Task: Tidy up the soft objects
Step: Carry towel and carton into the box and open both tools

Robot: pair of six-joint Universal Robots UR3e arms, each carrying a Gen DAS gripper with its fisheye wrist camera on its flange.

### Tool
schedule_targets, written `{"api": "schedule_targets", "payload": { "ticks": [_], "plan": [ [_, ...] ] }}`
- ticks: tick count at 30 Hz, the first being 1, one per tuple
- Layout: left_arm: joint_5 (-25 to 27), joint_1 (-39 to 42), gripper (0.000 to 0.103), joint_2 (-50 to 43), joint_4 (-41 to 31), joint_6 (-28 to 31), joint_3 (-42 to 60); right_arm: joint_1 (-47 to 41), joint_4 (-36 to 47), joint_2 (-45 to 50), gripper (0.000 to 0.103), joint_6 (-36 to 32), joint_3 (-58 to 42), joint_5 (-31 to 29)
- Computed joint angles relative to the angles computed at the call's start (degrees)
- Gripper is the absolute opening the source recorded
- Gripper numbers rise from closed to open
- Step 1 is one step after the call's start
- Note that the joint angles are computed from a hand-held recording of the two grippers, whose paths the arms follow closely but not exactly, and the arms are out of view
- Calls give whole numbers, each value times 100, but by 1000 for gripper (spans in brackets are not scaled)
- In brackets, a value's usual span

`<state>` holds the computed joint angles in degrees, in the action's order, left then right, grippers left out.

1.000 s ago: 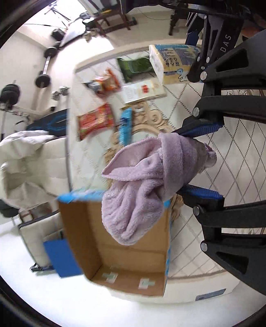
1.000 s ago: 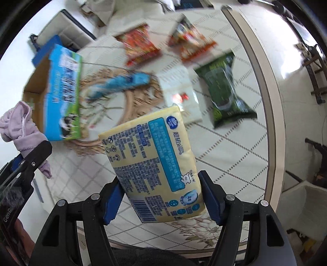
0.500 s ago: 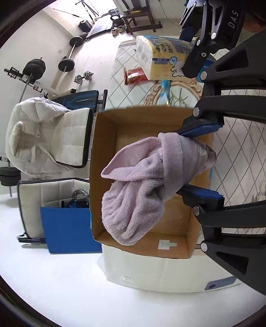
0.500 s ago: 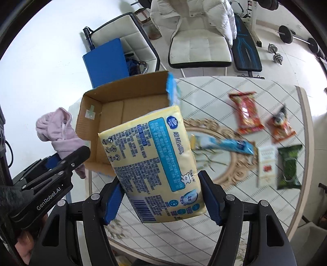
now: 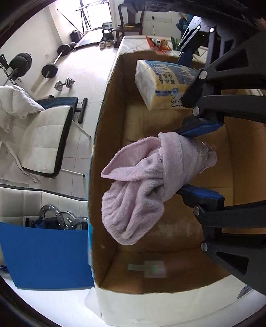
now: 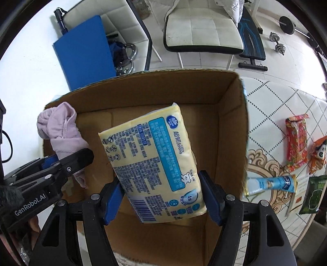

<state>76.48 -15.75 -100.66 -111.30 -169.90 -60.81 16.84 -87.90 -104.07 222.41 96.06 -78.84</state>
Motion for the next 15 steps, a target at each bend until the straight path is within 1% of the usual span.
{"api": "schedule_targets", "payload": {
  "ticks": [4,5,6,7,8,9,10,12,15],
  "plan": [
    [113,-82,44,-427,-147,-167,326,-35,-221,328,75,-112,36,13],
    [123,-74,50,-422,-173,-213,313,-29,-234,361,77,-118,33,-15],
    [151,-76,56,-448,-216,-240,369,-27,-232,387,85,-99,6,-25],
    [175,-67,68,-421,-211,-264,370,-46,-236,364,88,-112,29,-16],
    [224,-60,79,-313,-67,-297,174,-25,-207,367,88,-98,-14,-21],
    [253,-29,84,-222,-30,-301,89,7,-165,334,89,-100,-7,-66],
    [282,0,89,-143,-71,-326,71,38,-103,332,90,-115,-26,-124],
    [361,59,93,65,39,-348,-197,147,16,359,91,-91,-131,-200],
    [536,22,94,347,172,-392,-525,362,231,410,94,21,-329,-318]
  ]
}}
